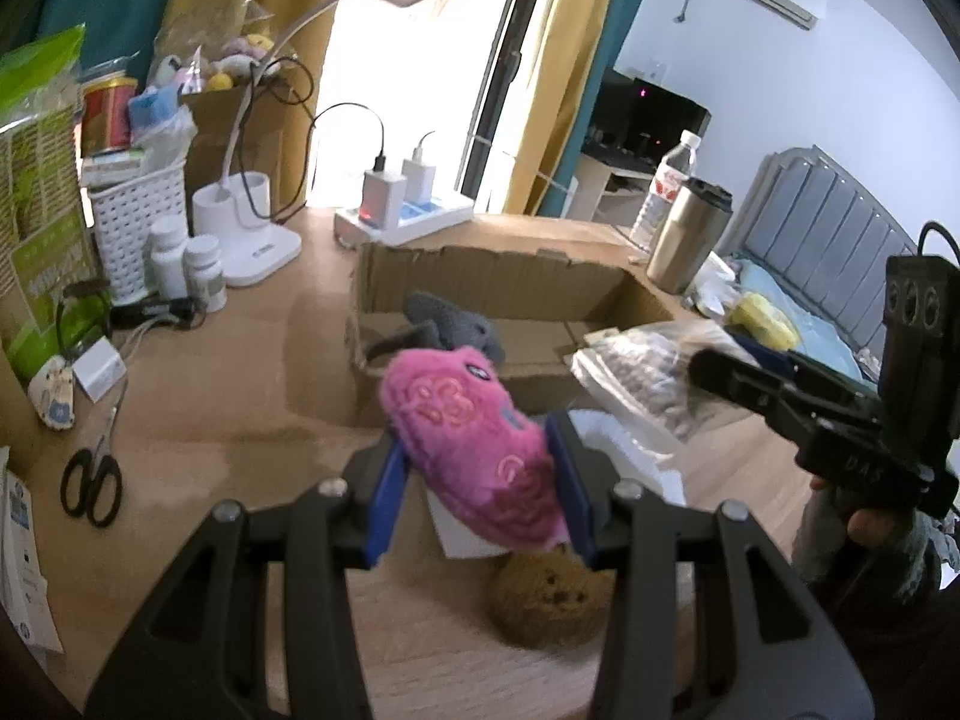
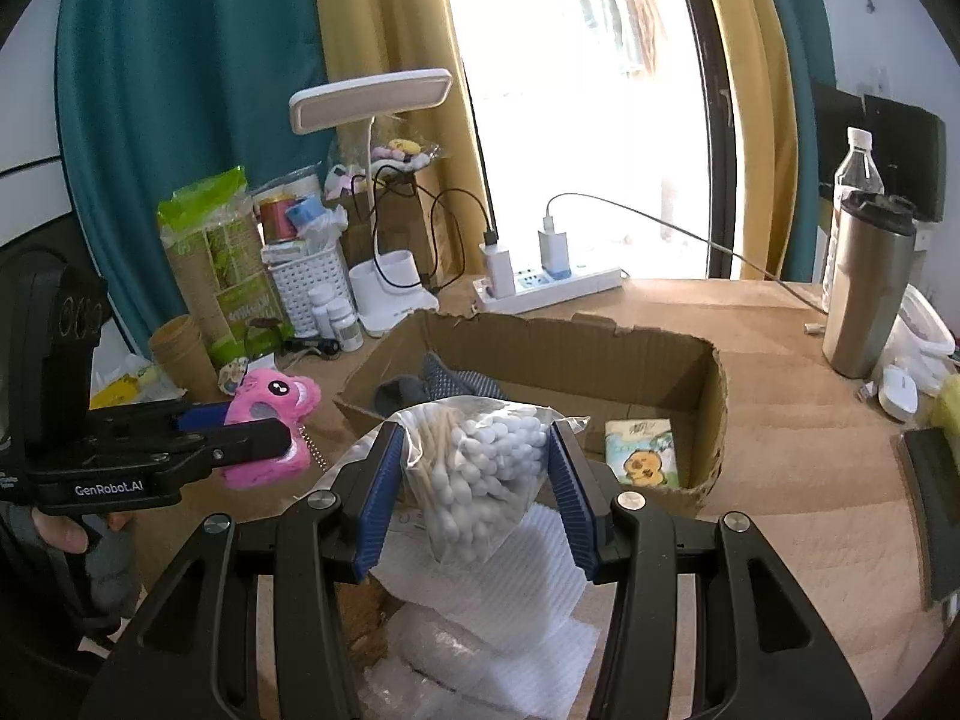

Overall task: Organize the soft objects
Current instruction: 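Carry the pink plush and swab bag into the box and open both grippers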

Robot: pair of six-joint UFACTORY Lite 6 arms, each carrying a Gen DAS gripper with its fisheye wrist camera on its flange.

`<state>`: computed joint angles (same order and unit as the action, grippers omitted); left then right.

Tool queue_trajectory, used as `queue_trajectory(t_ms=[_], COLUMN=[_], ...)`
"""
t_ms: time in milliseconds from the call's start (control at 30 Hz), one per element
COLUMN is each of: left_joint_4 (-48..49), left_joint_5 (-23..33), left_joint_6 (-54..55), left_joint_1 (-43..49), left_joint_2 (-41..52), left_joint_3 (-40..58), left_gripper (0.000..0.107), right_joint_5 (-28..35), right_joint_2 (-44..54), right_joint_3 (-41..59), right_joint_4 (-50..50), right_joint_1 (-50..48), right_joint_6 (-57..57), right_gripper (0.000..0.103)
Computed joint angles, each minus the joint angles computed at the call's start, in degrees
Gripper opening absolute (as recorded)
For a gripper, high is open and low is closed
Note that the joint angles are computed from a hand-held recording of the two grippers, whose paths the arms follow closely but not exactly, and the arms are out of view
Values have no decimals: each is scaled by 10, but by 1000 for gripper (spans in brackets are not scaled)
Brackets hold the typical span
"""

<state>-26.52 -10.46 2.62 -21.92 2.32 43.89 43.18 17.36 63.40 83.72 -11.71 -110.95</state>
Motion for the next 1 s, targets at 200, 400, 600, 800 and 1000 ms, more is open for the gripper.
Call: queue_trajectory(t_ms=[200, 400, 600, 800, 1000], left_joint_4=[-60, -37, -41, -60, 21], left_joint_5=[5, 11, 24, 49, 66], left_joint_6=[73, 57, 76, 107, 34], left_joint_1=[-6, -6, -7, -2, -1], left_joint_2=[33, 79, 134, 198, 256], left_joint_3=[50, 103, 168, 242, 308], left_gripper=[47, 47, 47, 47, 47], right_joint_5=[8, 14, 20, 30, 22], right_joint_2=[28, 65, 104, 149, 192], right_joint_3=[38, 84, 131, 181, 237], right_joint_4=[-4, -15, -21, -22, -42], right_joint_1=[-6, -12, -16, -23, -21], right_joint_6=[12, 27, 44, 60, 92], right_gripper=[51, 51, 51, 51, 51])
